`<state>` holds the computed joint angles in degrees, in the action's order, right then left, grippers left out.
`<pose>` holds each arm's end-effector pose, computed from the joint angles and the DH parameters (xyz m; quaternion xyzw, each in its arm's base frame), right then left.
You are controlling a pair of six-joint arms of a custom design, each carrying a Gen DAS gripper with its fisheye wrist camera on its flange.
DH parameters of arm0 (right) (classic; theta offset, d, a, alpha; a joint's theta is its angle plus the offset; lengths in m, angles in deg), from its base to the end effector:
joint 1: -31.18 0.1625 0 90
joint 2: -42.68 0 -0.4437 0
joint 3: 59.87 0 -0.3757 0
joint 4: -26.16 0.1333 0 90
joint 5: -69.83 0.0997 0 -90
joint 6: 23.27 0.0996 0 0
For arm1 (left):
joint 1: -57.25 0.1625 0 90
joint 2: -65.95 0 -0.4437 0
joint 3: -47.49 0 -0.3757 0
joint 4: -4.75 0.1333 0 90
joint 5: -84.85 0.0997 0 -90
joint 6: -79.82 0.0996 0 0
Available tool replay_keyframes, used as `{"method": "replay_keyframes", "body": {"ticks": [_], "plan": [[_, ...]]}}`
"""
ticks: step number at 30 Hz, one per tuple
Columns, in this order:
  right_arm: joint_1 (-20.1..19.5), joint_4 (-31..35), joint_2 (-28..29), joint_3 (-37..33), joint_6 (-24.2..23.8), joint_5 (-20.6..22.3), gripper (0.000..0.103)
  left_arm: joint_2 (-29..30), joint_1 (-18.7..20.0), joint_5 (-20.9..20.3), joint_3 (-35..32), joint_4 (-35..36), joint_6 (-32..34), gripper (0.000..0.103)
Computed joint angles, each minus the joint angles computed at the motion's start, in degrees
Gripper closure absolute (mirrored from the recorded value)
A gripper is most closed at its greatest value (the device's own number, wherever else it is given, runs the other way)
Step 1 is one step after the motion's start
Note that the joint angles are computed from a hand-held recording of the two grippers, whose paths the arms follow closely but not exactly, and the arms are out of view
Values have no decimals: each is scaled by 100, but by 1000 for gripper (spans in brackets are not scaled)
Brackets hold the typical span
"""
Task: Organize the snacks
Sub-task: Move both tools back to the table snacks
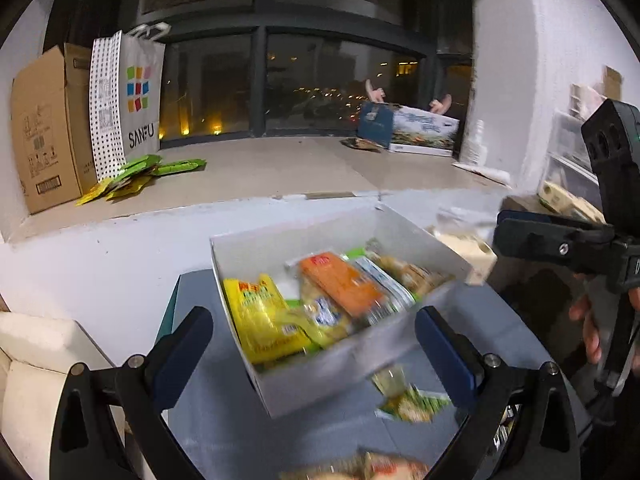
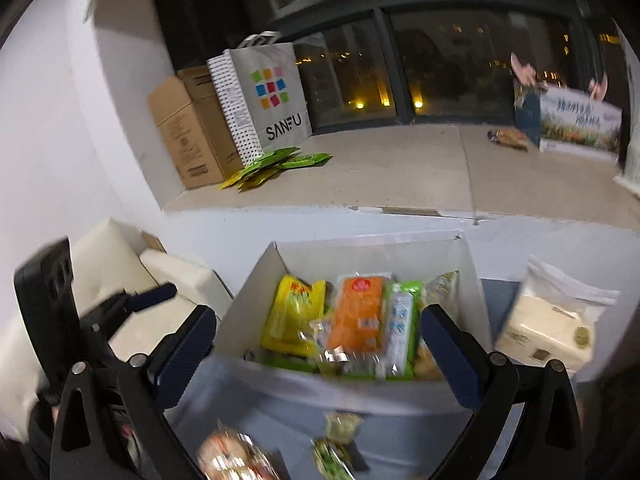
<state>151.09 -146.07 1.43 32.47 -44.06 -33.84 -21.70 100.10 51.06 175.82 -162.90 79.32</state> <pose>0.4467 -0.5563 0.1314 0.3806 -0.8780 0.2748 0.0931 -0.1581 -0.4414 0.3766 0.1941 0.8273 -0.4363 0.2957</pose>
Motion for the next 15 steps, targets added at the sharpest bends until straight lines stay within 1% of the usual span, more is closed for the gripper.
{"method": "replay_keyframes", "body": {"ticks": [3, 4, 6, 8, 9, 10, 13, 14, 15], "plan": [[-38, -371, -479, 788, -206, 125, 0, -476, -413, 2, 508, 353, -439, 0], [-51, -475, -586, 975, -276, 133, 0, -688, -594, 12, 717, 516, -698, 0], [-56, -807, -860, 1521, -440, 1, 0, -994, -844, -2, 992, 774, -1087, 0], [-117, -1134, -1168, 2139, -542, -40, 0, -1347, -1112, 8, 1281, 1203, -1669, 0], [-136, -1218, -1253, 2319, -537, -72, 0, -1471, -1216, 39, 1384, 1408, -1943, 0], [-189, -1395, -1392, 2646, -526, -113, 0, -1621, -1353, 79, 1517, 1647, -2273, 0], [-275, -1734, -1554, 3229, -481, -430, 0, -1879, -1594, 3, 1770, 2170, -2893, 0], [-331, -1886, -1583, 3463, -389, -555, 0, -1912, -1645, -19, 1823, 2286, -3047, 0], [-393, -1975, -1613, 3628, -305, -570, 0, -1921, -1682, -77, 1866, 2371, -3165, 0]]}}
